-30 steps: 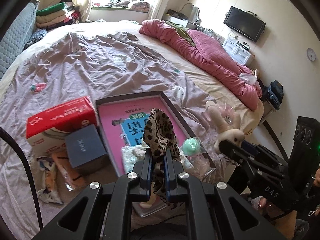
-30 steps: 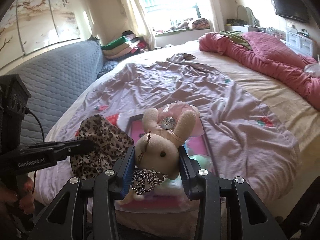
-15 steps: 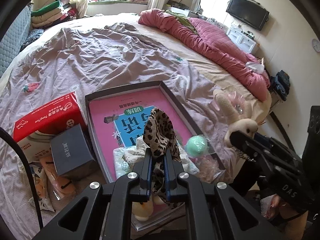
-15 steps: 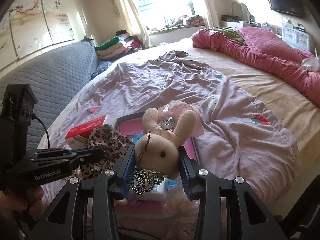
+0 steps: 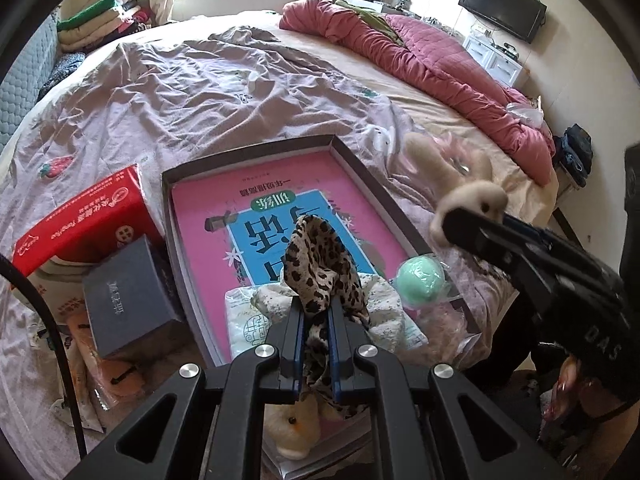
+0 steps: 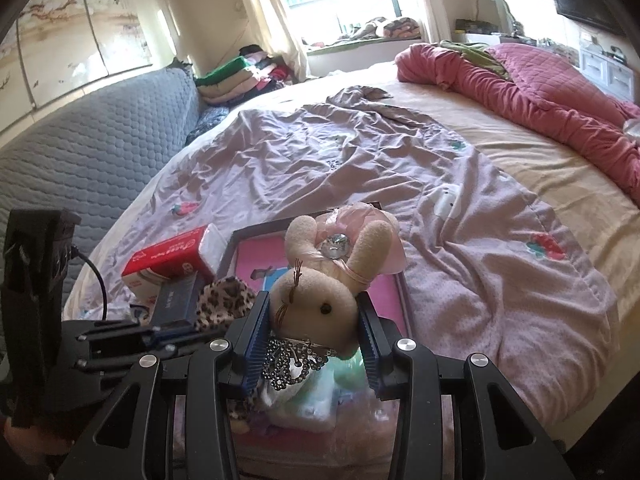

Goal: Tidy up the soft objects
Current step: 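Carry the scrunchie with the left tool while the right tool carries the bunny over the pink tray, then lower and open the left tool releasing the scrunchie while the right tool releases the bunny into the tray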

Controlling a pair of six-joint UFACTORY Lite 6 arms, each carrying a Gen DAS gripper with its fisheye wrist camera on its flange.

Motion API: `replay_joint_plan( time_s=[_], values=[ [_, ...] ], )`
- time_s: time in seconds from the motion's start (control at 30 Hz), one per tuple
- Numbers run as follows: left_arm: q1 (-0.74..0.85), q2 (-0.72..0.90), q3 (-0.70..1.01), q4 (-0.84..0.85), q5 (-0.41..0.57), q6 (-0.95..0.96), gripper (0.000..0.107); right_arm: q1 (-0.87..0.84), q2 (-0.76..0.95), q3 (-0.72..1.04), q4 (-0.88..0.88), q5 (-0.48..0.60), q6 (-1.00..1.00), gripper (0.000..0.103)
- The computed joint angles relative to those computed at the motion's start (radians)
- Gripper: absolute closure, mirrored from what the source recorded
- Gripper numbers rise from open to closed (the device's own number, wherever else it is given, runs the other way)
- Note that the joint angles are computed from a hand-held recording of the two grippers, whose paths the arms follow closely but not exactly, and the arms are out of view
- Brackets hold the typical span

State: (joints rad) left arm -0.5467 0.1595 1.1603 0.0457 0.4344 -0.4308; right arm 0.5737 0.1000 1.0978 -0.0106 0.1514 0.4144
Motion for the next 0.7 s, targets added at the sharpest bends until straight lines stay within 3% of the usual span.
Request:
replay_joint_plan(
  time_s=[0.37, 0.7],
  values=[
    [0.007, 0.046, 0.015, -0.009, -0.015, 0.015, 0.097, -0.035, 0.185, 0.153, 0.276, 0.039, -0.306, 0.061],
    [0.032, 0.066, 0.020, -0.048, -0.016, 0.059, 0.097, -0.044, 0.338, 0.264, 0.312, 0.119, -0.356, 0.060]
  ],
)
